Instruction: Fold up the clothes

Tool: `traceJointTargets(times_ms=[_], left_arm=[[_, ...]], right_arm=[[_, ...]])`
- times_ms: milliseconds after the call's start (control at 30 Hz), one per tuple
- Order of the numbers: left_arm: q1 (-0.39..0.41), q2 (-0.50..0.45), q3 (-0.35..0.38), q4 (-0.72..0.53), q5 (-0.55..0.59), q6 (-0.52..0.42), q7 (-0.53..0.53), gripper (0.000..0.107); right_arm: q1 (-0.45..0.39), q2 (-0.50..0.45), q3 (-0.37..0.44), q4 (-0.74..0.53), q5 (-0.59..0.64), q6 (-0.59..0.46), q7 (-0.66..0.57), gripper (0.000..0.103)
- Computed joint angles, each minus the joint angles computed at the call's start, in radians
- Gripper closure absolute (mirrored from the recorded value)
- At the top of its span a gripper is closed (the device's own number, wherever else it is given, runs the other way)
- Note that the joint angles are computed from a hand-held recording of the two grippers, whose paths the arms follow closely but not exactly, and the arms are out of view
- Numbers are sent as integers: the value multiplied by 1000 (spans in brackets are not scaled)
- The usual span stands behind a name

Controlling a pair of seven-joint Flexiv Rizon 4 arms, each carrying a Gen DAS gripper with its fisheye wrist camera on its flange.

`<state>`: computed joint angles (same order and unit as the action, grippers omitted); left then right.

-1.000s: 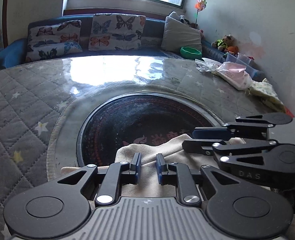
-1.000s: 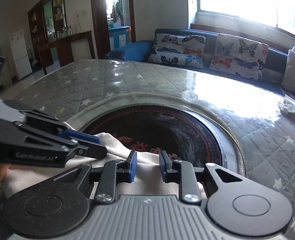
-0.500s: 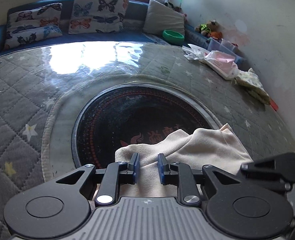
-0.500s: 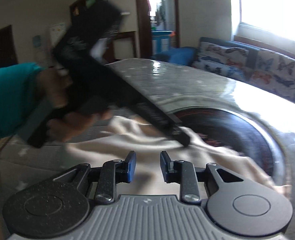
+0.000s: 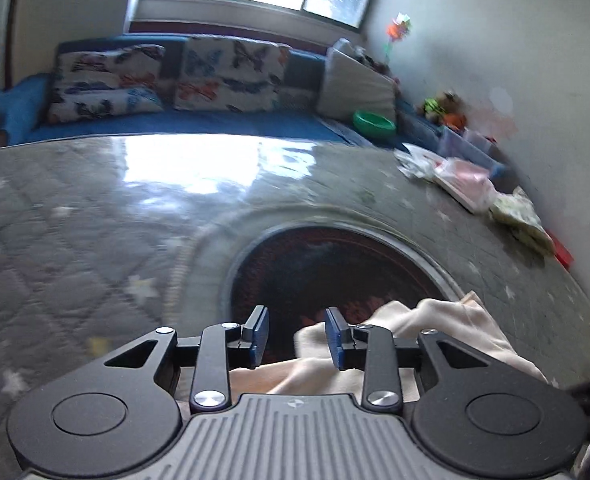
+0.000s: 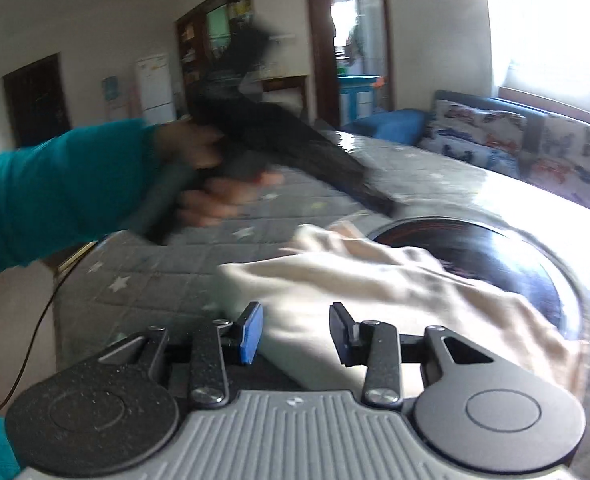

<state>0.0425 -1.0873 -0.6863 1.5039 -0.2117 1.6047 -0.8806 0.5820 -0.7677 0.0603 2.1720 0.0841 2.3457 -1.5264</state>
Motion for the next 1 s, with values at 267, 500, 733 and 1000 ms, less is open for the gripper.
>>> traceJointTargets(times_ms=[267, 500, 733, 1000], left_arm=[[51, 60, 41, 170, 68, 117, -107, 66], [39, 58, 67, 168, 152, 160, -142, 101], [0, 39, 127, 123, 236, 217, -154, 101], [-20, 42, 160, 118, 225, 192, -162, 99]], right_arm=[[48, 6, -56, 10, 153, -20, 21, 60], [55, -10, -63, 17, 176, -28, 31, 55], [77, -25, -77, 12, 193, -35, 24, 55], [99, -11, -89, 17, 215, -27, 3, 55]])
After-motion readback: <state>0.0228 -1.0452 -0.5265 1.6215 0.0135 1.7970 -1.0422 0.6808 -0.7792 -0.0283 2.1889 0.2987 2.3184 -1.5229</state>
